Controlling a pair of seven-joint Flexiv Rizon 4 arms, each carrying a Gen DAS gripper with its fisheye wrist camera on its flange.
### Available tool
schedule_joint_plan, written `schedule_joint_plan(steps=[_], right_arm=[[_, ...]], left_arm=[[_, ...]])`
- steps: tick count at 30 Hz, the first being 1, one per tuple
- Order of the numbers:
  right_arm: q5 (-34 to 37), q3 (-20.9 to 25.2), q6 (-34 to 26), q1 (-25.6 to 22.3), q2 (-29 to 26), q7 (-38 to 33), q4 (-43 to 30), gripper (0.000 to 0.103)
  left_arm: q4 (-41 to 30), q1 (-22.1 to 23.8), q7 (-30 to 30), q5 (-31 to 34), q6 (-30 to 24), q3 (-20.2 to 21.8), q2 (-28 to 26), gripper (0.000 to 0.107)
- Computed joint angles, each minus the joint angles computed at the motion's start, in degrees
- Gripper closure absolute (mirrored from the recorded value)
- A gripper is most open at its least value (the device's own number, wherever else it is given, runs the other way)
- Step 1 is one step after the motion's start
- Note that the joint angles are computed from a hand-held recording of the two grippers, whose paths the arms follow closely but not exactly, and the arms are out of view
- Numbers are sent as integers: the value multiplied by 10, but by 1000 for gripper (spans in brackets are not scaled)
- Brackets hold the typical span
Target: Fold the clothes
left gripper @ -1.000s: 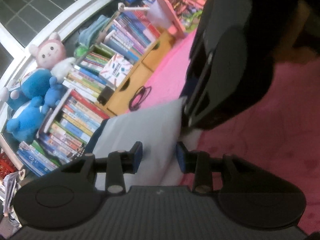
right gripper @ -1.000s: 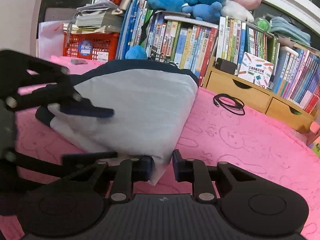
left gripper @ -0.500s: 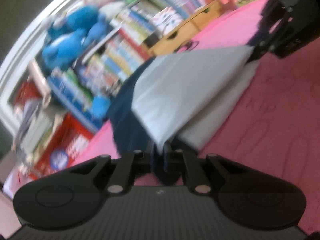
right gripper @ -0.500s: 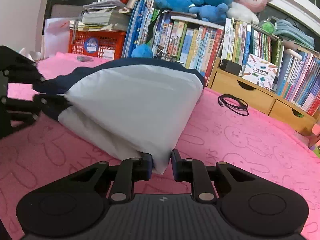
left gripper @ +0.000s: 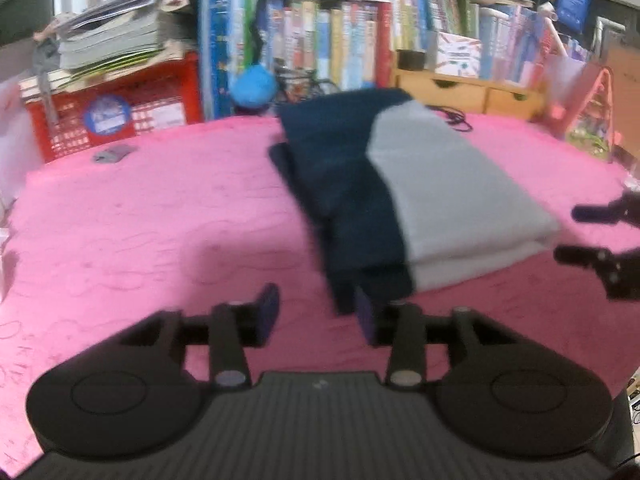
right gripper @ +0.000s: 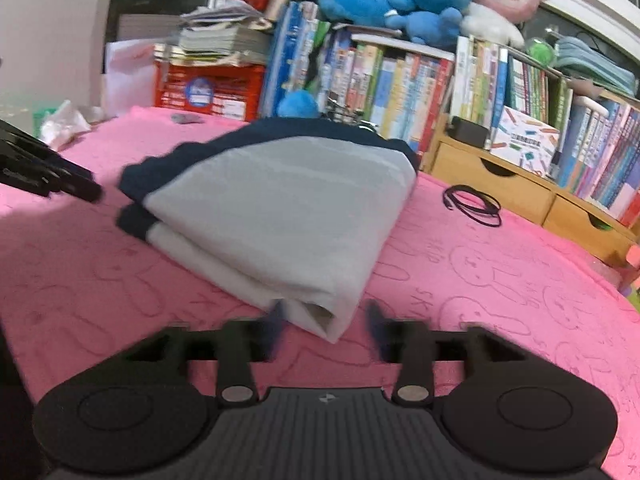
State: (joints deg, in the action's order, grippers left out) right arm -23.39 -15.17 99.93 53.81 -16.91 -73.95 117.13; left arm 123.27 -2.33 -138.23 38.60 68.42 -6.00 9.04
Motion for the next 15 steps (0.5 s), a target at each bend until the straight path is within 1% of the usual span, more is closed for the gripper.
schedule_joint_plan(steps=[2, 4, 5, 7, 8, 10, 11, 13, 15], right_arm=[[0, 30, -5, -22, 8, -2, 0, 33], [-2, 31, -11, -21, 10, 11, 0, 27], [-5, 31, -13, -20, 10, 19, -1, 27], [-12, 32, -18, -21, 12, 36, -1, 23], [-16, 30, -21, -19, 12, 47, 0, 22], [-27, 5, -26, 2, 14, 80, 3, 16], [-32, -6, -28, 11, 15, 96, 5, 15], [-45, -24, -35, 26, 16, 127, 7, 8], [-59, -28, -47, 28, 17, 147, 4, 5]], left_arm=[[-22, -4, -18, 11, -27, -20, -15, 44], [-43, -17, -29, 14, -56, -26, -31, 40], [-54, -26, -29, 11, -73, -27, -39, 31], [-68, -45, -34, 25, -97, -28, -46, 24], [-76, -54, -34, 34, -108, -27, -49, 22], [-90, -70, -33, 50, -131, -27, -54, 17], [-95, -75, -31, 52, -135, -23, -56, 16], [-102, -83, -29, 49, -137, -15, -59, 15], [-105, -86, -29, 40, -130, -6, -61, 13]])
